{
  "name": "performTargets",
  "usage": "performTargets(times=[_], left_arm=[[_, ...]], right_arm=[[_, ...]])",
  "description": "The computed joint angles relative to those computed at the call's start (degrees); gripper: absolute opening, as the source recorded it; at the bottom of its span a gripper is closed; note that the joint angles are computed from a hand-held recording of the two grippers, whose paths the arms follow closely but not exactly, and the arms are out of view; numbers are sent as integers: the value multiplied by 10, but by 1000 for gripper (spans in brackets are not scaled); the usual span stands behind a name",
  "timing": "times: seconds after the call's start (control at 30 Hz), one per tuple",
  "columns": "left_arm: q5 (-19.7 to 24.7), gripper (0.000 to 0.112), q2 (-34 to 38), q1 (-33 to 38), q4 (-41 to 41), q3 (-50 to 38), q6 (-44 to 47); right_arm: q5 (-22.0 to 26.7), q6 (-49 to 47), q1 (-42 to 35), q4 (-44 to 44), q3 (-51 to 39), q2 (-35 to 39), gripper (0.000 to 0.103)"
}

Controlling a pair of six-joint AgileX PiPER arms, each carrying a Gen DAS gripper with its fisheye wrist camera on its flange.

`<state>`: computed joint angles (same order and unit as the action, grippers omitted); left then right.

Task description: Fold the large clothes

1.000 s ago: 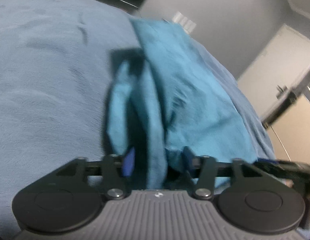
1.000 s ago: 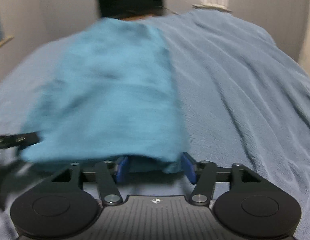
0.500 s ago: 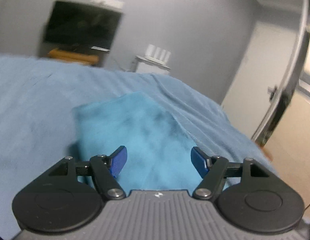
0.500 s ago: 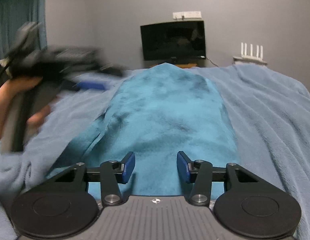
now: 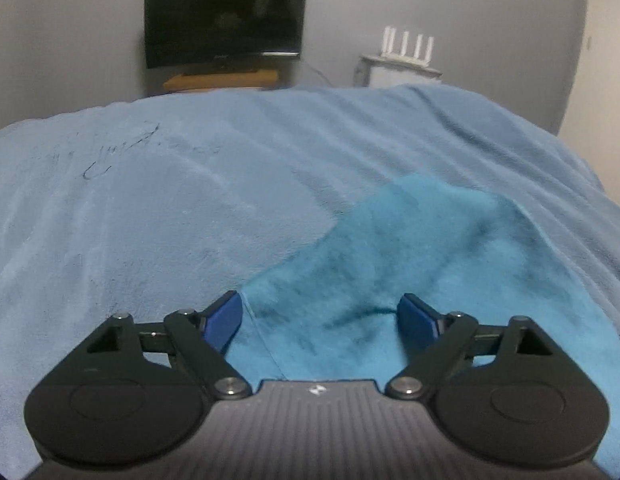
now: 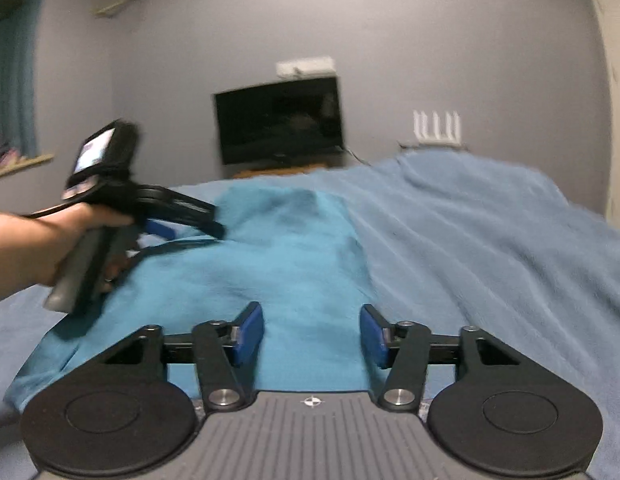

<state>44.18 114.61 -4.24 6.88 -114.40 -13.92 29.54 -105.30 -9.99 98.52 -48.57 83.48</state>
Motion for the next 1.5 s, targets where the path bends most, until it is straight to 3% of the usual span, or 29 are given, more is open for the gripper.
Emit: performTargets(times=[0.03,0.13,0.23,0.3,0.4,0.47,0.6,0.73,0.8,0.93,1.1,1.23,1.33,1.43,1.5], left_arm=[[18,87,8,-2,44,-20,-27],[63,85,29,1,102,-61,-121],[10,84,-18,29,27,-7,-140],[-38,84,-65,10,39,50,-135],[-85,84,-134,-27,-17,124,-42],[-62,84,-149,-57,-69,134,32],[-6,84,-158,-103,-92,166,71],[-56,84,-199,-128,26,285,32],[-68,84,-214,-122,40,320,2],[-41,84,-260,-95,24,374,-32],[-2,84,-338,-68,-23,413,-33],[21,84,-424,-104,0,462,-81],[53,84,-446,-157,60,472,-140],[103,84,-506,-215,117,506,-217],[119,85,-543,-246,150,540,-268]], right_arm=[[-26,14,6,-5,-5,3,56],[-17,104,-13,-50,-23,17,56],[-40,124,-8,-67,-30,22,56],[-54,95,-3,-38,-19,19,55],[-55,117,-8,-44,-19,15,56],[-30,156,-22,-72,-23,14,56],[-63,197,-11,-114,-25,4,56],[-58,272,-17,-175,-42,22,59],[-47,279,-22,-178,-47,32,61],[-18,286,-41,-167,-56,46,63],[-16,321,-49,-191,-55,38,64],[78,287,-76,-188,-41,30,73],[43,306,-56,-241,-34,12,73],[-21,469,-52,-371,-41,3,78],[-21,573,-66,-442,-53,-2,75]])
